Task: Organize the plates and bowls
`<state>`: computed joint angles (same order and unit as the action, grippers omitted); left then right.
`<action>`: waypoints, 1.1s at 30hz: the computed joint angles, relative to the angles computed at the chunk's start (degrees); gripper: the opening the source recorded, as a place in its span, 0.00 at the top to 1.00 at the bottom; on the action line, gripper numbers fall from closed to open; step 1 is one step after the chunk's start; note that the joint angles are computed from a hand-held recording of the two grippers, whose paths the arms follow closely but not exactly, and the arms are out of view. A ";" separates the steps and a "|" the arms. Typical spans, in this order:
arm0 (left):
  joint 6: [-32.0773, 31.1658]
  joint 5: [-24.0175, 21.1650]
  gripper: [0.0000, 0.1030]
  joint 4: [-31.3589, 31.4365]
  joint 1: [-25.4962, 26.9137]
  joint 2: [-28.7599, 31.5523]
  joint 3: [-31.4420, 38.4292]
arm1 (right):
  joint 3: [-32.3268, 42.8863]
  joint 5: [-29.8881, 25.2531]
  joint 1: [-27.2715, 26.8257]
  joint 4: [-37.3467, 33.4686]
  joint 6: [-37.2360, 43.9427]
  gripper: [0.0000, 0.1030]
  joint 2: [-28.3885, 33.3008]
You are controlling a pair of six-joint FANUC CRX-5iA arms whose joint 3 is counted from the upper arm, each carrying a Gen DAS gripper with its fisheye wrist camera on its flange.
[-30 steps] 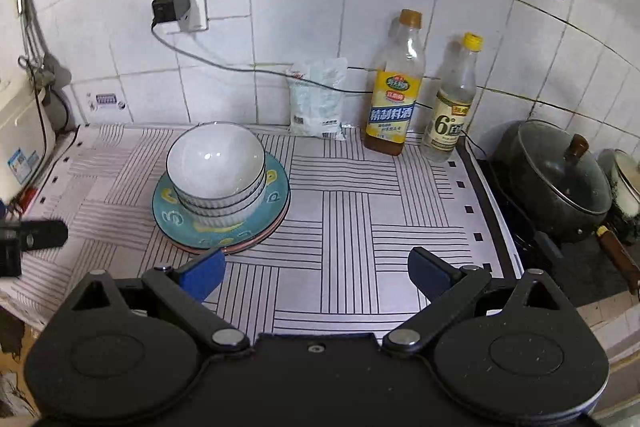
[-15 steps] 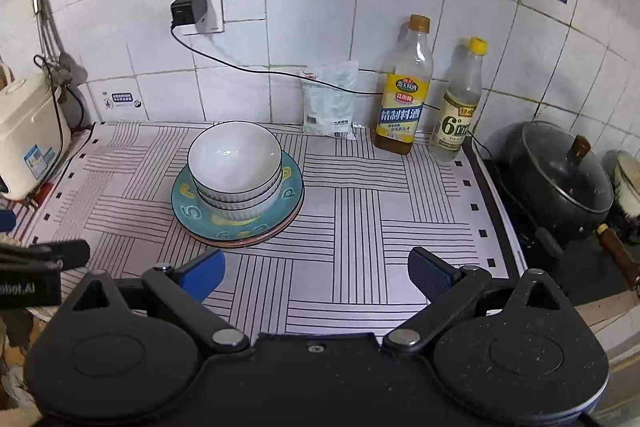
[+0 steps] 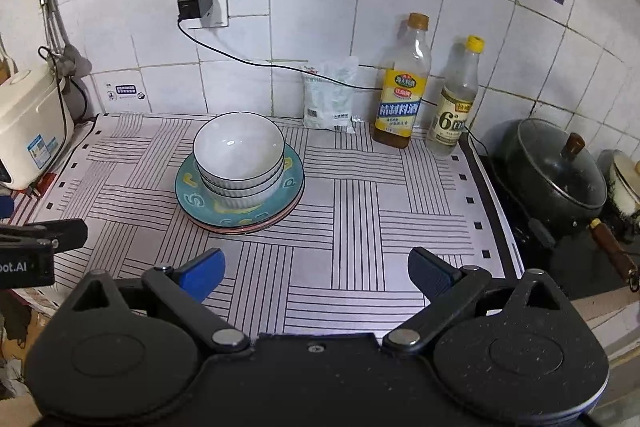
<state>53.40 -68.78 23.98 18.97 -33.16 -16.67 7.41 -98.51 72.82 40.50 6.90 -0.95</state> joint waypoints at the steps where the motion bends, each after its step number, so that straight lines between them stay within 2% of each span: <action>1: 0.01 -0.05 0.08 0.10 0.07 -0.07 -0.08 | 0.13 -0.10 -0.04 -0.34 -0.37 0.03 0.00; 6: 1.26 0.49 0.08 0.06 0.56 -0.78 -0.47 | 0.23 -0.43 0.04 -1.67 -2.15 0.03 -0.27; 10: -0.51 -0.43 0.08 0.94 0.97 -0.54 -0.50 | -0.05 -0.49 0.28 -2.00 -3.07 0.03 -0.63; 33: 0.00 -0.46 0.08 0.85 0.68 -0.68 -0.81 | 0.34 -1.58 -0.36 -3.31 -2.34 0.03 -0.30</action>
<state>53.40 -69.24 24.83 19.65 -33.84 -17.48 7.74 -100.08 72.46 37.19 4.56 -1.25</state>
